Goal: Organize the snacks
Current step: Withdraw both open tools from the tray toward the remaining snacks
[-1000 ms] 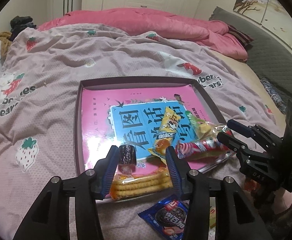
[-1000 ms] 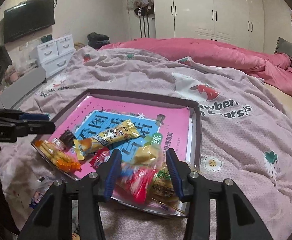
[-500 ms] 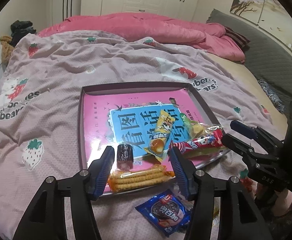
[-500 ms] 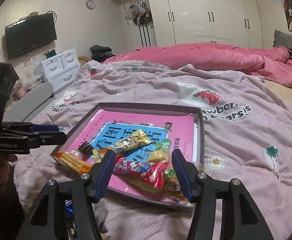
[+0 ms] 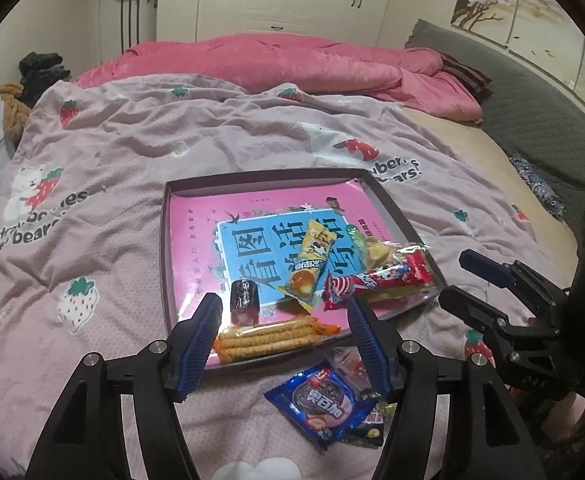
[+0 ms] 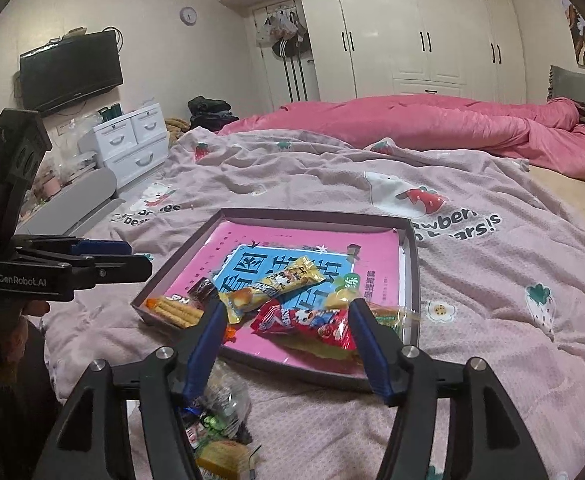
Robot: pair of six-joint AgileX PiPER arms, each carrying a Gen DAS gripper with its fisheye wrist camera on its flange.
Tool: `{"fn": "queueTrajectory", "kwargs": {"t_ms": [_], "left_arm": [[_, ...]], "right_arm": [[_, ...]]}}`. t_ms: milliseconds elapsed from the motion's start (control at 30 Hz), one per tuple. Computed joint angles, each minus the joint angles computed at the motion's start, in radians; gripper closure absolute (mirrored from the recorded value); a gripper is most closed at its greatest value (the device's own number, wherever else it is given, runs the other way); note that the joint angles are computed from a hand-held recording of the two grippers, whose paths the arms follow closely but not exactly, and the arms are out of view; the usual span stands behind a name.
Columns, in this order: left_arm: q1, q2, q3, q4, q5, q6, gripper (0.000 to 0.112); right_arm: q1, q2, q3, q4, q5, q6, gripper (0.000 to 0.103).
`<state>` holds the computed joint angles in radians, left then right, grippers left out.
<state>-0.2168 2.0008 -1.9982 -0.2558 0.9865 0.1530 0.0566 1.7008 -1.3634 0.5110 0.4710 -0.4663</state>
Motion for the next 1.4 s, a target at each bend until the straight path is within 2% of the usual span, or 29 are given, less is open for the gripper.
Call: {"fn": "queueTrajectory", "kwargs": {"t_ms": [133,833,1400], "left_arm": [[-0.007,-0.042,0.054,0.011,-0.014,0.008,0.041],[-0.022,-0.172,0.232,0.003,-0.022,0.068,0.041],[-0.046,-0.191,0.326,-0.016,-0.002,0.071,0.041]], "right_arm": [[0.016,-0.028,0.028,0.007,-0.002,-0.008,0.037],[0.066,-0.127,0.120,-0.098,-0.013,0.092,0.037],[0.089,-0.165,0.149,-0.220,0.041,0.210,0.037]]}}
